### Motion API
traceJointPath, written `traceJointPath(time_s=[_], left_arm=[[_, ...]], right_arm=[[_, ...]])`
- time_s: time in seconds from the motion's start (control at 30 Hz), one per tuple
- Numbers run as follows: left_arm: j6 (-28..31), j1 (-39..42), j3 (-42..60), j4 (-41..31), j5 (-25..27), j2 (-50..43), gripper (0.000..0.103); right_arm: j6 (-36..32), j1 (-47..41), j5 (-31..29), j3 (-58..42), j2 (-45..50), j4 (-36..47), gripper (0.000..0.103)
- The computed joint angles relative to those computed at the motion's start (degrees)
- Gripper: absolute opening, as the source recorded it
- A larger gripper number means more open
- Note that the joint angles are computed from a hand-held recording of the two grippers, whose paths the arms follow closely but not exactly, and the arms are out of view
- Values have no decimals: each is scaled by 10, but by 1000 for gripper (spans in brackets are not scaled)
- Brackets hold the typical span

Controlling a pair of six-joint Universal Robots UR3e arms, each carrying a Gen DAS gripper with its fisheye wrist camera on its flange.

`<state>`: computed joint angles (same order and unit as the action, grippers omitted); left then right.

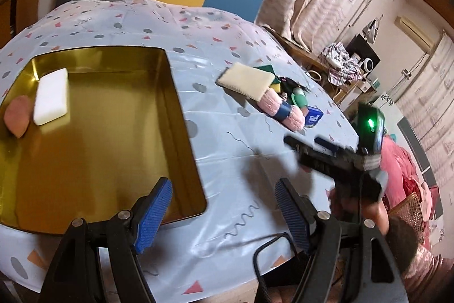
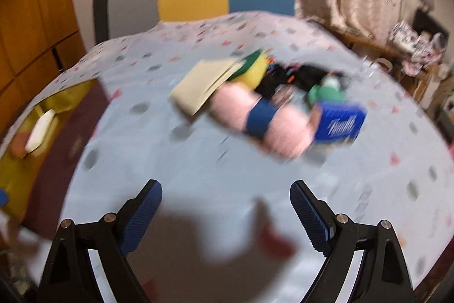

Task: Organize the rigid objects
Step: 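Move the right tool to the pink towel roll and grasp it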

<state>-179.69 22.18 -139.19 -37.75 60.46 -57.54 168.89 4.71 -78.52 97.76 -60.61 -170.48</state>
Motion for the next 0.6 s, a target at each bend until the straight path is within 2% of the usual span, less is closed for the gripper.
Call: traceJointPath(time_s=[0.13, 0.23, 0.37, 0.5, 0.6], left_arm=[[-34, -38, 34, 18, 23, -40, 77], [-42, -43, 47, 10, 33, -43, 77], [-53, -52, 58, 10, 52, -52, 77], [-67, -59, 72, 21, 58, -81, 77], [-82, -76, 95, 33, 66, -122, 77]], right_arm=[[-40, 18, -52, -149, 93, 17, 89], [-79, 32, -81, -272, 165, 70, 81], [-110, 39, -106, -383, 234, 125, 75], [-114, 36, -96, -406, 258, 146, 75], [-105, 33, -99, -399, 258, 137, 62]])
